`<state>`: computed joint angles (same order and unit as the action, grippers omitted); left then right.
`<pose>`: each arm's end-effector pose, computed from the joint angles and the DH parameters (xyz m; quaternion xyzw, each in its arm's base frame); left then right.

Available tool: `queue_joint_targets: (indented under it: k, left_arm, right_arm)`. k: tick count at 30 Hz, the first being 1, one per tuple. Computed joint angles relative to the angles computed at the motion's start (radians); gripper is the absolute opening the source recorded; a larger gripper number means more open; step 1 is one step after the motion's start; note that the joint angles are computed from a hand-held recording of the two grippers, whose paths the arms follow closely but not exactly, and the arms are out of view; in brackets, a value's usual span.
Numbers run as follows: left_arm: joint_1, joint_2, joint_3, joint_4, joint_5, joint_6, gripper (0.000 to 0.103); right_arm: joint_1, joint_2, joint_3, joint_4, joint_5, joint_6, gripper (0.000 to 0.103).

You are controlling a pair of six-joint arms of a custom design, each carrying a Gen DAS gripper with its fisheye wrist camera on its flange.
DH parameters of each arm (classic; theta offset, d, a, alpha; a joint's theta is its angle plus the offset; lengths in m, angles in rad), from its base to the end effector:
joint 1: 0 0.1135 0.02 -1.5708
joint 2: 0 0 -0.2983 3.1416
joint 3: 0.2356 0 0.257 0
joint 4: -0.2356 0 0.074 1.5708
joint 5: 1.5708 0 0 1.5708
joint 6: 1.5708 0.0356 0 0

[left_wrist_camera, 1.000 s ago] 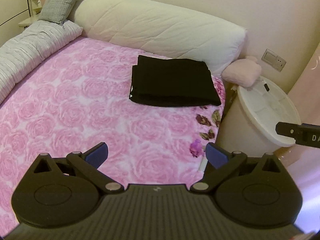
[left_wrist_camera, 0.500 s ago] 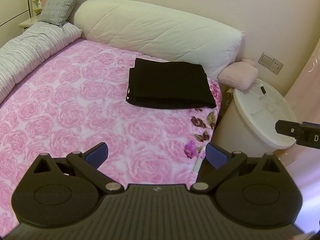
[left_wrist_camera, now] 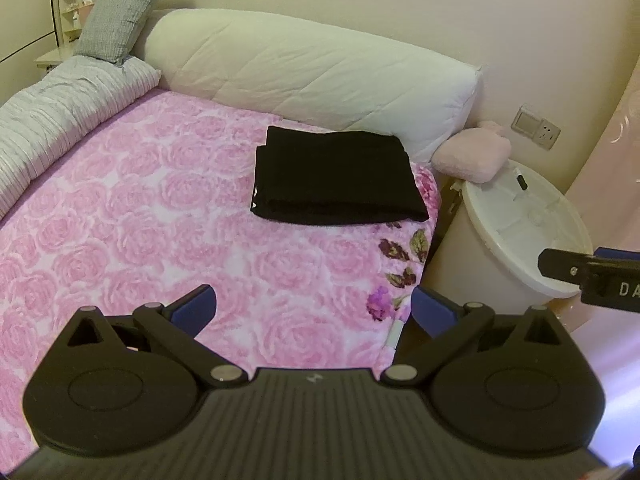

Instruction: Fold clothes

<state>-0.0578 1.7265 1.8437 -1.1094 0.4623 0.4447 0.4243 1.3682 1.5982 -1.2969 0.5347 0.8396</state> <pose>0.3638 -0.0370 0.4084 0.2953 0.8874 -0.1621 0.3147 0.2263 0.0823 0.4295 0.2570 0.9004 -0.0644 0.3451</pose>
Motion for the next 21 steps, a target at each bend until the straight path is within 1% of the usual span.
queue_joint_targets:
  k: [10, 21]
  left_arm:
    - [0.029, -0.039, 0.014, -0.035, 0.022, -0.003, 0.102]
    - [0.061, -0.117, 0.000, -0.086, 0.041, 0.034, 0.102]
  right_arm:
    - [0.069, 0.012, 0.062, -0.074, 0.033, 0.050, 0.088]
    - [0.189, 0.007, 0.154, -0.221, 0.110, 0.182, 0.088]
